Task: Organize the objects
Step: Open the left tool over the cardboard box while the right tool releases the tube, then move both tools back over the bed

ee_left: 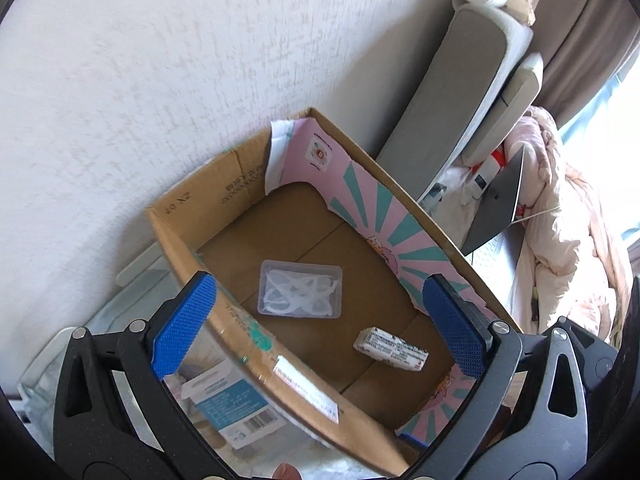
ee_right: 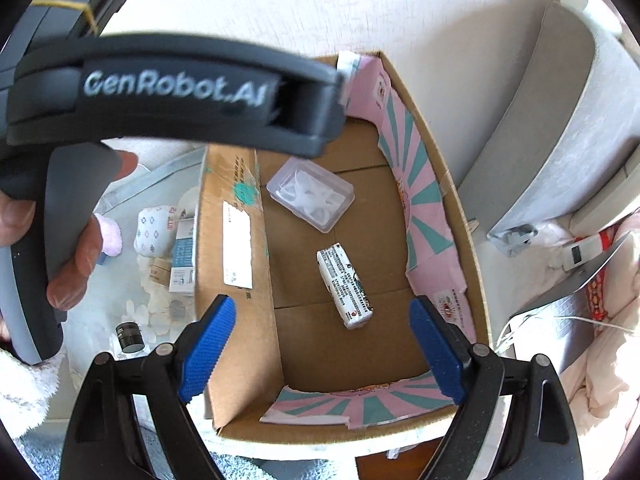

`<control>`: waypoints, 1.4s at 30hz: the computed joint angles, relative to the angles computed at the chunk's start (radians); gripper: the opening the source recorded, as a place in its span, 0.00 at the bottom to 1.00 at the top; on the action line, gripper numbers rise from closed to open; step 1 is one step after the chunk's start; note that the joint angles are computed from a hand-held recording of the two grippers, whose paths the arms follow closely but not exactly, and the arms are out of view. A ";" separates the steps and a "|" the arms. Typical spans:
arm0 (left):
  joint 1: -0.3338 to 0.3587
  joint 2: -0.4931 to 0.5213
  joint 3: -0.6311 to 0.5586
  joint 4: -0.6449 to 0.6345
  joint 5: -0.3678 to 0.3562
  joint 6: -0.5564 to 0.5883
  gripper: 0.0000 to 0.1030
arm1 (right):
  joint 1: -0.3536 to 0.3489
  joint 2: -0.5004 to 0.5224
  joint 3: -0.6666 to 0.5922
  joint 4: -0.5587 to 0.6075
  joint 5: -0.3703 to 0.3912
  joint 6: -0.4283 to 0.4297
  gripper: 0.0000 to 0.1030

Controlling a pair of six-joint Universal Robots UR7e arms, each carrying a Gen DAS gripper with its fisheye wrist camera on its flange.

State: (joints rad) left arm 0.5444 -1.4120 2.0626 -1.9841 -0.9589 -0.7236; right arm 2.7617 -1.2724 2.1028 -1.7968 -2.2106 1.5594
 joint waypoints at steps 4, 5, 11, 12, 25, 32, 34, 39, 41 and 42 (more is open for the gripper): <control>-0.037 -0.048 -0.007 0.061 0.016 -0.039 0.99 | 0.026 0.016 -0.053 0.059 -0.008 0.042 0.84; -0.047 -0.062 -0.008 0.080 0.023 -0.051 0.99 | 0.033 0.021 -0.068 0.076 -0.013 0.052 0.84; -0.120 -0.164 -0.023 0.220 0.067 -0.155 0.99 | 0.071 0.052 -0.152 0.192 -0.057 0.103 0.84; -0.129 -0.180 -0.025 0.239 0.073 -0.169 0.99 | 0.079 0.066 -0.181 0.227 -0.065 0.121 0.84; -0.378 -0.442 -0.120 0.819 0.198 -0.623 0.99 | 0.154 0.143 -0.366 0.352 -0.192 0.140 0.84; -0.533 -0.528 -0.197 1.246 0.171 -0.994 0.99 | 0.177 0.206 -0.396 0.208 -0.261 0.008 0.84; -0.580 -0.544 -0.216 1.356 0.144 -1.091 0.99 | 0.179 0.228 -0.403 0.161 -0.274 -0.034 0.84; -0.693 -0.596 -0.232 1.541 0.052 -1.256 0.99 | 0.170 0.284 -0.403 0.013 -0.287 -0.165 0.84; -0.737 -0.624 -0.228 1.591 0.004 -1.305 0.99 | 0.162 0.306 -0.400 -0.047 -0.283 -0.215 0.84; -0.752 -0.635 -0.224 1.606 -0.014 -1.319 0.99 | 0.160 0.316 -0.399 -0.074 -0.278 -0.236 0.84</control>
State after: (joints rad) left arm -0.2080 -2.0469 1.8385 -0.3779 -0.9727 -2.0424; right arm 2.9215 -0.9566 1.7036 -1.8711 -2.4887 1.3237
